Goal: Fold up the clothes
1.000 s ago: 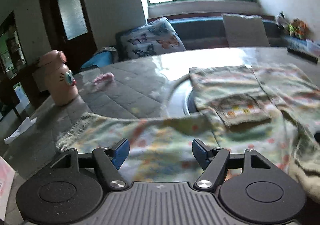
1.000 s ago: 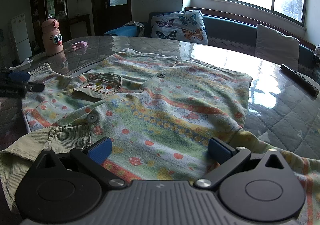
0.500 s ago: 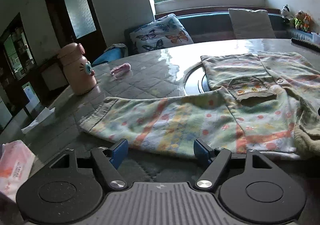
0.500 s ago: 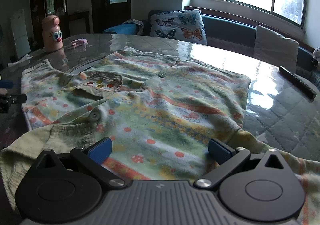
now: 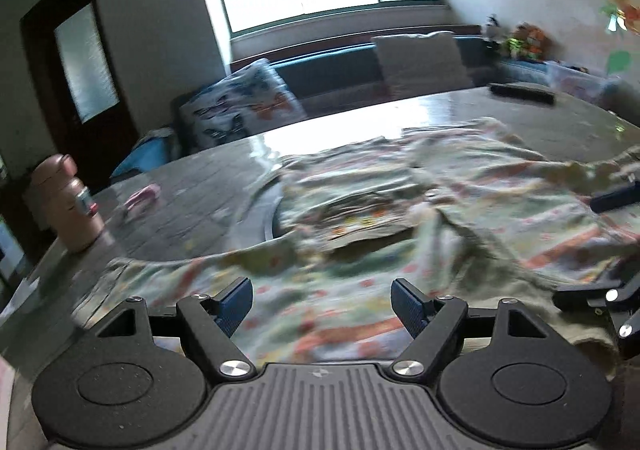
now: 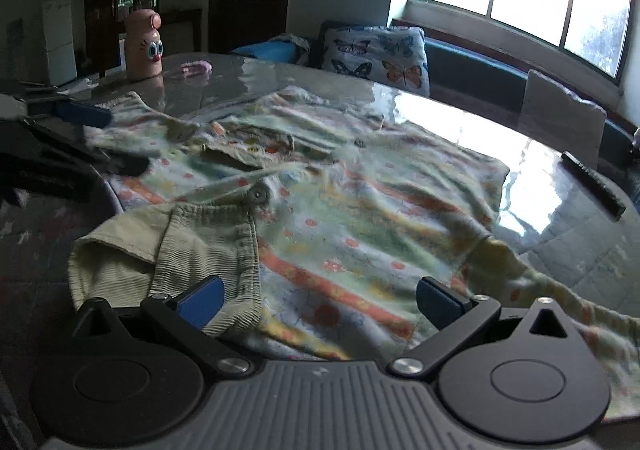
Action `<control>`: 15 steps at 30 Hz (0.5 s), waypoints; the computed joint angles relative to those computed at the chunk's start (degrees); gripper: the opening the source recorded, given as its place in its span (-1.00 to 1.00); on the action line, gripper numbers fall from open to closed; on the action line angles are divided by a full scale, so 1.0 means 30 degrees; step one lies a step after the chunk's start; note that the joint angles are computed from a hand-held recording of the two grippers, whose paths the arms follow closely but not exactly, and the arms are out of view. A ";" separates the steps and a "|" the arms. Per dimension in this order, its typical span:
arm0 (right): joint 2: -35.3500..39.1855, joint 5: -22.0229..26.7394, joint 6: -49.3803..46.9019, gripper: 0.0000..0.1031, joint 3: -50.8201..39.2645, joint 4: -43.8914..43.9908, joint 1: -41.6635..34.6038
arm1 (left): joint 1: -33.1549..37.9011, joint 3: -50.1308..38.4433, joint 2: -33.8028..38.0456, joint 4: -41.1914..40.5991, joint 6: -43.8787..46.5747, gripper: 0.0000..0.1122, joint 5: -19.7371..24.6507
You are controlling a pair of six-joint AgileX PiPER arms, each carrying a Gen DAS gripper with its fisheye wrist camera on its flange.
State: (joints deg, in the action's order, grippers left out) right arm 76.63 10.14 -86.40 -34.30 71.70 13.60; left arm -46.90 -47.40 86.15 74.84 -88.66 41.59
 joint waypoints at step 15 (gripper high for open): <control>-0.1283 0.1763 -0.0630 1.00 0.0911 0.2080 -0.2577 | -0.1774 0.0163 0.0461 0.1653 -0.0967 0.47 0.1316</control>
